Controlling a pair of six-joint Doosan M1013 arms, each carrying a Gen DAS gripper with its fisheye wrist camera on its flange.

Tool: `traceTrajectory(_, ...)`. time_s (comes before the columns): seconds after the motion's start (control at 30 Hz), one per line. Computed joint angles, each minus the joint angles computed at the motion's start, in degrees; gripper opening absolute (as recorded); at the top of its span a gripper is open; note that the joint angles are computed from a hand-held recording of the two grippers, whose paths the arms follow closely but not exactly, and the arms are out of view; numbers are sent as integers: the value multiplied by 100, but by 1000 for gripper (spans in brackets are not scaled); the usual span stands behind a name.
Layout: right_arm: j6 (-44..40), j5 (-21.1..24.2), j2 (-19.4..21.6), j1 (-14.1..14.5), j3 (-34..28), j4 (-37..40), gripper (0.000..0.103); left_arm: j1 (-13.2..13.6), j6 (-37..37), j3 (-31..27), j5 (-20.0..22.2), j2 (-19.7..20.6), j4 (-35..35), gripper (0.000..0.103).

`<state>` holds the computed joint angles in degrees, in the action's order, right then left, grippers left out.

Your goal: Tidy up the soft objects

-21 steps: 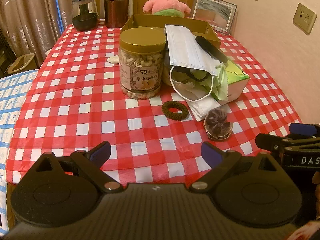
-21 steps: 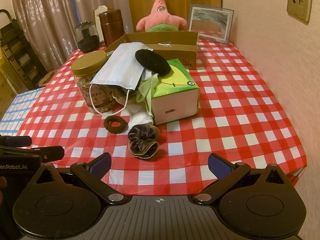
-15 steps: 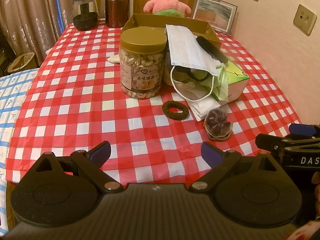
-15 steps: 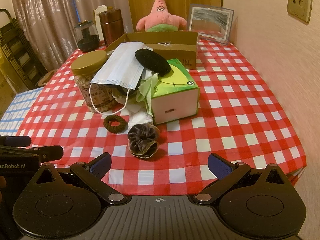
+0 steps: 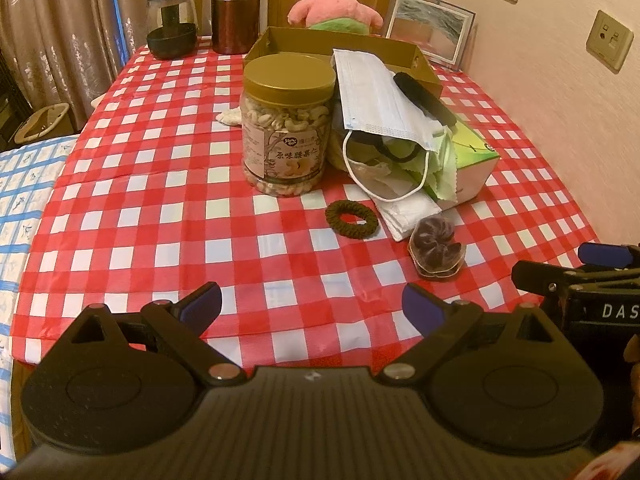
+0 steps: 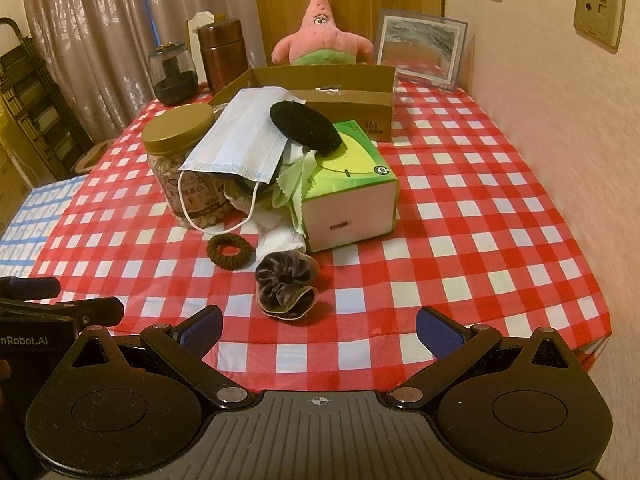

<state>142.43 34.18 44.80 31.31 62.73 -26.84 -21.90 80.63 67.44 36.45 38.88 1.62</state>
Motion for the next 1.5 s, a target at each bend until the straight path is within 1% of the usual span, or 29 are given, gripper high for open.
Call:
traceTrajectory(1.17, -38, 22, 38, 0, -42, 31, 102, 11, 74, -13, 34, 23, -112, 96)
traceTrajectory(1.5, -86, 119, 104, 3, -107, 86, 102, 60, 164, -93, 74, 103, -196, 96)
